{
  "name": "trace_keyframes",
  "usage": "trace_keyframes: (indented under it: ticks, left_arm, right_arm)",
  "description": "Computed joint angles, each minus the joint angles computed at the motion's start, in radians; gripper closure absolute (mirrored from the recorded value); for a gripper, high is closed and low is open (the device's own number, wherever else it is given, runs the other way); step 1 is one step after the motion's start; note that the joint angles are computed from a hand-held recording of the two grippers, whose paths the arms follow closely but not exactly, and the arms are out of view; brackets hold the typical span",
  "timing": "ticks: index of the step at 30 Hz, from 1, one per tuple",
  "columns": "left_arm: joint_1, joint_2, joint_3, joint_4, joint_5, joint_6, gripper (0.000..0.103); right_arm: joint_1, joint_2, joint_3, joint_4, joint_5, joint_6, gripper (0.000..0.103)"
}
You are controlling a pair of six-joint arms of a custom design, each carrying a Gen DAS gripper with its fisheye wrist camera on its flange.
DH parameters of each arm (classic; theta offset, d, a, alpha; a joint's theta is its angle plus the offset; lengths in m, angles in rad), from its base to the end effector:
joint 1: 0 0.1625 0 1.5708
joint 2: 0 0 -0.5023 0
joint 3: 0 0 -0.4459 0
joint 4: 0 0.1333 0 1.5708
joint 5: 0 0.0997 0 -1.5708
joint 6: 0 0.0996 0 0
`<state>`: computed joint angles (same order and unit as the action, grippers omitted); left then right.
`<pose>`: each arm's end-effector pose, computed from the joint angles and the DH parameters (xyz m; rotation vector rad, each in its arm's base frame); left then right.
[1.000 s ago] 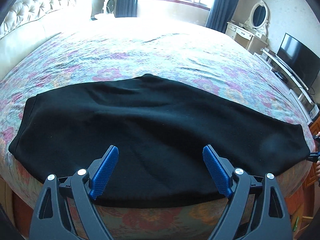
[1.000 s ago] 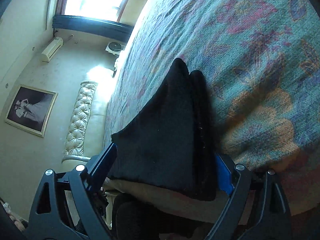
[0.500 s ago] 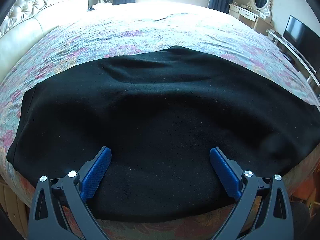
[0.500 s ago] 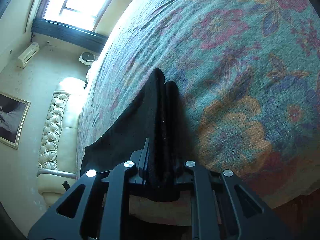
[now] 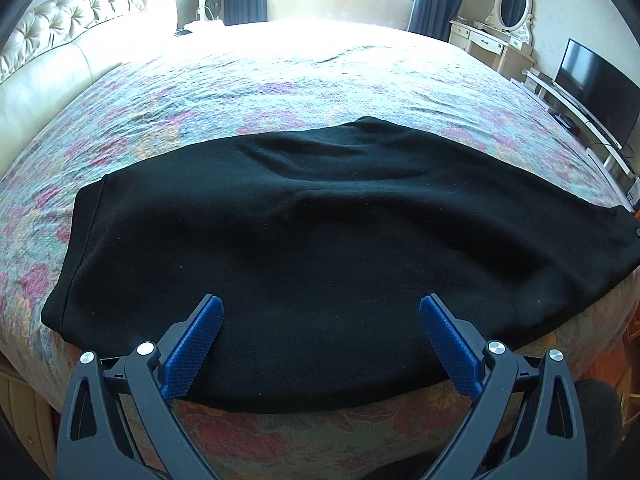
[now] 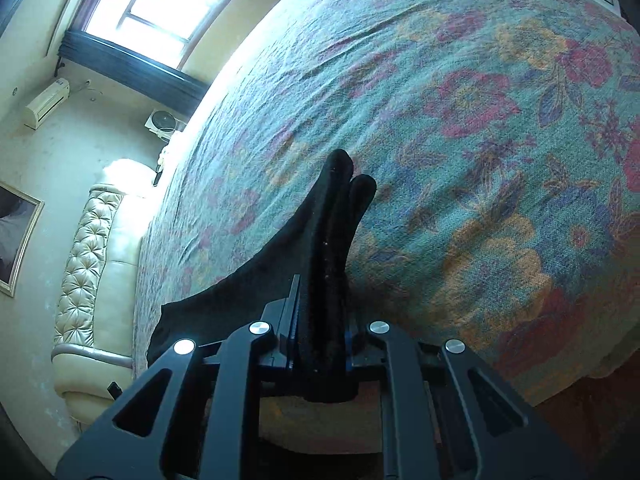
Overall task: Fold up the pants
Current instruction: 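Grasp the leg ends with the right tool and lift them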
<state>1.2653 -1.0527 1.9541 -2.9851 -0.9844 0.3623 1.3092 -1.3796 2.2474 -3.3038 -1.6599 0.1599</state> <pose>-0.0167 -0.6795 0.2258 0.6260 2.4025 -0.6275 -0.0153 -0.5383 0.3270 -0.6290 -2.6701 1.2586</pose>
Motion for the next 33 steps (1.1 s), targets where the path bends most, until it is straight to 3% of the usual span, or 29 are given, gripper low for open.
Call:
trace_keyframes:
  ticks: [7, 14, 26, 33]
  left_arm:
    - [0.029, -0.022, -0.014, 0.007, -0.067, -0.078, 0.005]
    - [0.010, -0.028, 0.000, -0.006, -0.058, -0.052, 0.005]
    - [0.005, -0.042, -0.005, -0.007, -0.094, -0.058, 0.005]
    - [0.009, -0.054, -0.005, -0.014, -0.119, -0.091, 0.005]
  right_arm:
    - [0.187, 0.056, -0.082, 0.002, -0.154, -0.025, 0.088]
    - [0.336, 0.176, -0.198, 0.028, -0.266, -0.057, 0.088]
    - [0.445, 0.400, -0.378, 0.116, -0.287, -0.057, 0.088]
    - [0.472, 0.517, -0.467, 0.161, -0.279, -0.041, 0.088]
